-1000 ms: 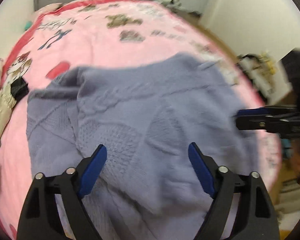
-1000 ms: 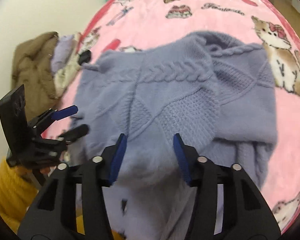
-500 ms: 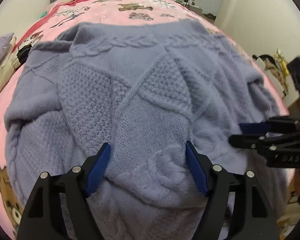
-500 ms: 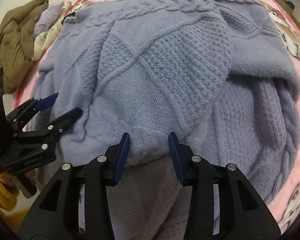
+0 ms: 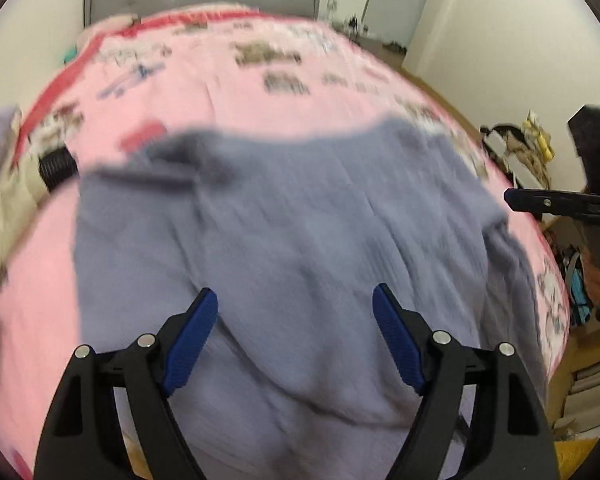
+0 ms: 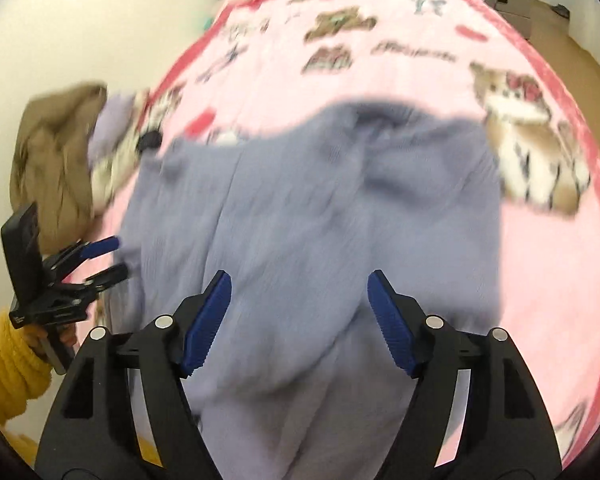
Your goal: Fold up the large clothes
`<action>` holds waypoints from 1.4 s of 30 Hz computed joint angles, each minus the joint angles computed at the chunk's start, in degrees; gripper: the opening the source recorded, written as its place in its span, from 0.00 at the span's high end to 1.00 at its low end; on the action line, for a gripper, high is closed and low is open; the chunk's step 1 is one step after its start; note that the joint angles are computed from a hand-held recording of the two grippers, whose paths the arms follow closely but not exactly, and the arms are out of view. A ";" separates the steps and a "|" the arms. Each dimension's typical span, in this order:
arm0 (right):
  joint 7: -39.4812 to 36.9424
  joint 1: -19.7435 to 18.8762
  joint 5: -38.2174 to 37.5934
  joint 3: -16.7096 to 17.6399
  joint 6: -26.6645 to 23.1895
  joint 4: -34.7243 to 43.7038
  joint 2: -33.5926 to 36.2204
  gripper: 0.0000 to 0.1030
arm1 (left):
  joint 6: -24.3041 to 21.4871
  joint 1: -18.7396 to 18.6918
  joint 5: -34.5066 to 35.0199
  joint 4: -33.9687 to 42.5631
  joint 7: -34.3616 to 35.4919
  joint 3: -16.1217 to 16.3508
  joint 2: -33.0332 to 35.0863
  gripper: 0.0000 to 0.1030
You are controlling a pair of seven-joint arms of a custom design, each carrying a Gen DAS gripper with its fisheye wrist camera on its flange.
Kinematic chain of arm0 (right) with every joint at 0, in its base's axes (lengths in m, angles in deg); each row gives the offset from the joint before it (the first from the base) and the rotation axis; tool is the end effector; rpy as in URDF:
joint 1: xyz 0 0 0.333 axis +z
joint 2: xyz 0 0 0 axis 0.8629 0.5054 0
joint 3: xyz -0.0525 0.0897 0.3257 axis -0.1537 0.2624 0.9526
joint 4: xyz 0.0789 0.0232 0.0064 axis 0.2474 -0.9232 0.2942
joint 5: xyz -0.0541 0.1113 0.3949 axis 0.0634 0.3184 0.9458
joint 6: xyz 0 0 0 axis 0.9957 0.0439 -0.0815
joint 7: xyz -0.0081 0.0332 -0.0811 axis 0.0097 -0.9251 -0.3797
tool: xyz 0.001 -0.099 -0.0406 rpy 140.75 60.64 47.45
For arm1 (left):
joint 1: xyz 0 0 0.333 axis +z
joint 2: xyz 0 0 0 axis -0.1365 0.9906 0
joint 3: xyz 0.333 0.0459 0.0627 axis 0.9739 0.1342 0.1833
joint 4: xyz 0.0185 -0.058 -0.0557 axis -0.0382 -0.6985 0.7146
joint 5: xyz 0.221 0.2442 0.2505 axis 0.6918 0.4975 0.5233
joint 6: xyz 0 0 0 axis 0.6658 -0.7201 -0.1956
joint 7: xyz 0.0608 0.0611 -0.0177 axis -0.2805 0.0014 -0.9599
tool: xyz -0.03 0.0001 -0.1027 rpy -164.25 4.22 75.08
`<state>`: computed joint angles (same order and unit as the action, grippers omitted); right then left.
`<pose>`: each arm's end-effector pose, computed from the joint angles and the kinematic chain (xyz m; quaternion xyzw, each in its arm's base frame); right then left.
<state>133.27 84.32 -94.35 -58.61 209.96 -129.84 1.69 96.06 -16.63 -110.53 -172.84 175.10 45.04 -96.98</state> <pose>0.3585 0.3390 0.4607 -0.5922 0.7469 -0.0663 0.2951 0.4742 -0.0850 0.4672 -0.4260 0.8535 -0.2956 0.0525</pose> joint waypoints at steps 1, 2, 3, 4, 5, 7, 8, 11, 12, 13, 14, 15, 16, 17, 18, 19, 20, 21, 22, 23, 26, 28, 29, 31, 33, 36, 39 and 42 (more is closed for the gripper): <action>-1.63 -0.18 0.47 -1.37 0.51 0.33 0.57 0.34 | -0.43 0.15 0.12 2.57 -0.25 0.23 2.18 0.21; -5.02 0.38 2.68 -3.90 2.11 0.40 1.51 0.34 | -0.41 0.62 0.96 5.45 -1.18 -0.08 4.84 0.21; -8.25 0.91 5.19 -5.82 4.33 1.68 4.00 0.35 | -1.35 1.13 1.91 9.01 -2.36 -0.48 8.12 0.21; -14.06 2.64 10.58 -8.94 6.53 2.72 6.35 0.40 | -2.17 1.75 2.59 11.52 -3.30 -0.96 10.55 0.21; -19.23 3.70 15.49 -10.99 7.17 3.62 7.87 0.42 | -2.87 2.30 3.22 14.20 -4.72 -1.68 13.26 0.21; -31.12 5.95 27.55 -14.53 6.06 6.66 11.35 0.43 | -6.57 3.55 4.32 20.89 -8.31 -3.00 19.52 0.26; -33.74 5.46 29.99 -14.59 5.09 8.43 13.19 0.43 | -6.80 4.02 5.43 22.80 -9.88 -3.81 21.46 0.27; -41.13 3.52 36.61 -13.27 1.53 13.20 18.22 0.43 | -10.49 5.41 7.80 28.29 -13.18 -6.00 27.12 0.30; -41.67 2.78 36.12 -12.62 0.90 14.45 19.60 0.43 | -10.24 5.73 8.30 28.94 -13.76 -6.70 28.13 0.35; -43.28 2.05 37.09 -11.64 1.77 14.91 20.47 0.45 | -9.89 6.13 8.54 29.02 -13.98 -7.25 28.55 0.38; -46.19 1.03 39.76 -10.36 2.13 15.37 21.07 0.49 | -9.27 6.31 8.75 28.98 -14.53 -7.76 28.95 0.43; -48.69 -0.39 41.84 -8.73 1.95 16.11 21.65 0.65 | -9.11 6.53 8.61 29.02 -14.70 -8.28 29.23 0.59; -47.77 -0.15 39.89 -9.09 1.05 16.96 22.19 0.75 | -8.43 6.38 9.45 28.89 -15.21 -8.66 29.26 0.79; -46.18 -0.17 37.25 -9.18 0.25 17.45 22.24 0.79 | -7.31 6.29 10.09 28.24 -15.31 -8.96 28.72 0.83; -47.96 -0.74 38.24 -8.41 0.32 17.69 21.78 0.84 | -6.40 6.33 10.13 27.69 -14.83 -9.29 27.95 0.86; -47.53 -0.74 36.71 -8.40 0.34 17.66 20.98 0.87 | -6.04 6.84 8.09 27.22 -12.96 -9.77 26.63 0.87; -46.01 -0.59 34.21 -8.65 0.57 17.23 19.92 0.87 | -6.45 7.26 6.17 27.80 -11.83 -9.85 26.42 0.87; -44.78 -0.60 32.02 -8.88 0.73 17.29 19.16 0.88 | -6.84 7.75 3.87 28.34 -10.65 -9.85 26.11 0.87; -40.85 -0.55 27.04 -9.61 0.60 17.73 18.50 0.88 | -7.45 8.01 2.59 29.65 -10.62 -9.65 26.43 0.87; -39.67 -0.93 25.71 -9.85 0.60 18.27 18.30 0.88 | -7.94 8.06 2.31 31.23 -11.03 -9.48 27.29 0.87; -38.57 -2.35 22.96 -10.57 -0.89 21.80 19.79 0.88 | -7.18 7.13 6.58 36.03 -14.15 -9.29 31.10 0.87; -37.65 -3.79 20.78 -10.55 -4.21 25.19 22.04 0.89 | -7.58 6.62 10.17 39.21 -16.74 -9.42 33.95 0.87; -36.64 -3.47 19.13 -11.44 -5.56 26.50 23.07 0.91 | -7.29 6.14 12.56 40.24 -17.81 -9.43 35.16 0.87; -30.72 -1.28 11.82 -15.21 -7.42 28.80 24.98 0.99 | -6.77 5.42 16.80 41.42 -20.18 -9.39 37.25 0.87; -32.59 -6.65 20.57 -11.42 -4.62 28.12 26.18 0.99 | -7.54 5.60 18.49 42.53 -22.62 -9.65 39.01 0.87; -37.12 -8.28 29.39 -10.29 -1.35 25.80 25.90 0.99 | -7.24 6.08 19.25 42.28 -25.41 -10.11 40.19 0.79; -45.64 -8.96 36.60 -7.60 0.51 22.98 24.43 0.94 | -6.16 7.64 18.45 39.78 -22.59 -11.41 38.91 0.67; -47.46 -6.51 35.77 -7.56 1.22 20.29 22.46 0.53 | -4.53 9.90 13.72 35.83 -17.64 -12.65 35.52 0.67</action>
<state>85.81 77.81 -58.58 -66.16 211.18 -109.55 24.15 91.53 -6.72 -96.81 -137.01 157.46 32.39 -61.46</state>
